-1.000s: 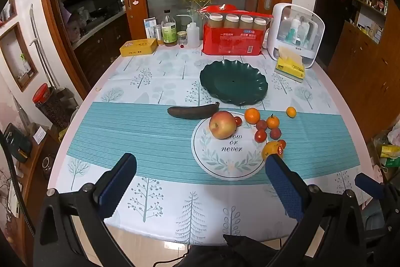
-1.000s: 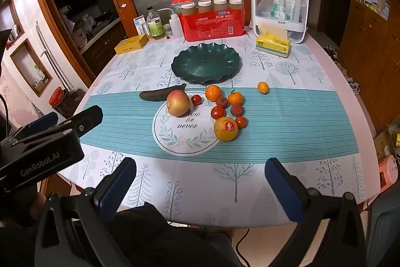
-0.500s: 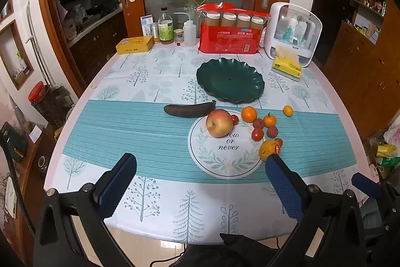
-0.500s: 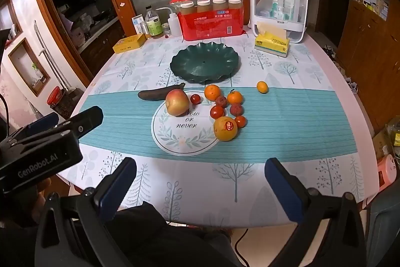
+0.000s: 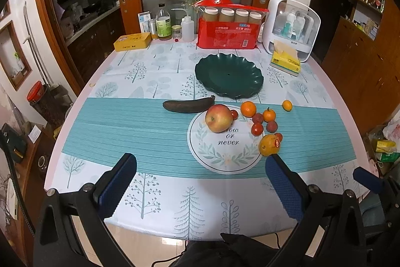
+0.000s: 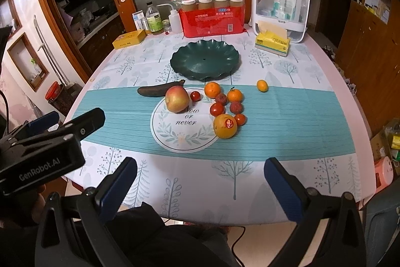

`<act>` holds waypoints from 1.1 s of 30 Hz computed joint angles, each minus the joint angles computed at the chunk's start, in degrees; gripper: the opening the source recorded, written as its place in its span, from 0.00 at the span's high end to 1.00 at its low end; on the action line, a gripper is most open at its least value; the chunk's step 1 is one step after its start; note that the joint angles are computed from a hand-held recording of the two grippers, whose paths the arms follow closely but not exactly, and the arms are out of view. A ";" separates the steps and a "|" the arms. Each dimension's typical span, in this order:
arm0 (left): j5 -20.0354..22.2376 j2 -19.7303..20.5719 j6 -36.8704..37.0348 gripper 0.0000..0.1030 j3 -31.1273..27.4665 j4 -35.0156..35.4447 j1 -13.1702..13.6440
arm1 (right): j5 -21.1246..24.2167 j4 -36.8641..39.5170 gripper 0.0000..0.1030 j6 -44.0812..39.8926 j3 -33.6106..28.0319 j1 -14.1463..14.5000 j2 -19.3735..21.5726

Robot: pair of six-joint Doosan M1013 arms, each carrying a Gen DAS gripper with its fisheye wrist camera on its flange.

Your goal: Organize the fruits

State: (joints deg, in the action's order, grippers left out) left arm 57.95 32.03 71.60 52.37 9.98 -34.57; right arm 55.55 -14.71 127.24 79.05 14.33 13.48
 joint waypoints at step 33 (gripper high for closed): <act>-2.32 1.55 10.94 0.02 -1.79 -9.05 4.58 | -1.84 -7.89 0.01 15.28 -0.75 2.89 1.24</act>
State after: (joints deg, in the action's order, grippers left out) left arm 55.62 33.58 82.54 50.58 0.93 -30.00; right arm 53.71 -22.60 142.52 78.30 17.22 14.72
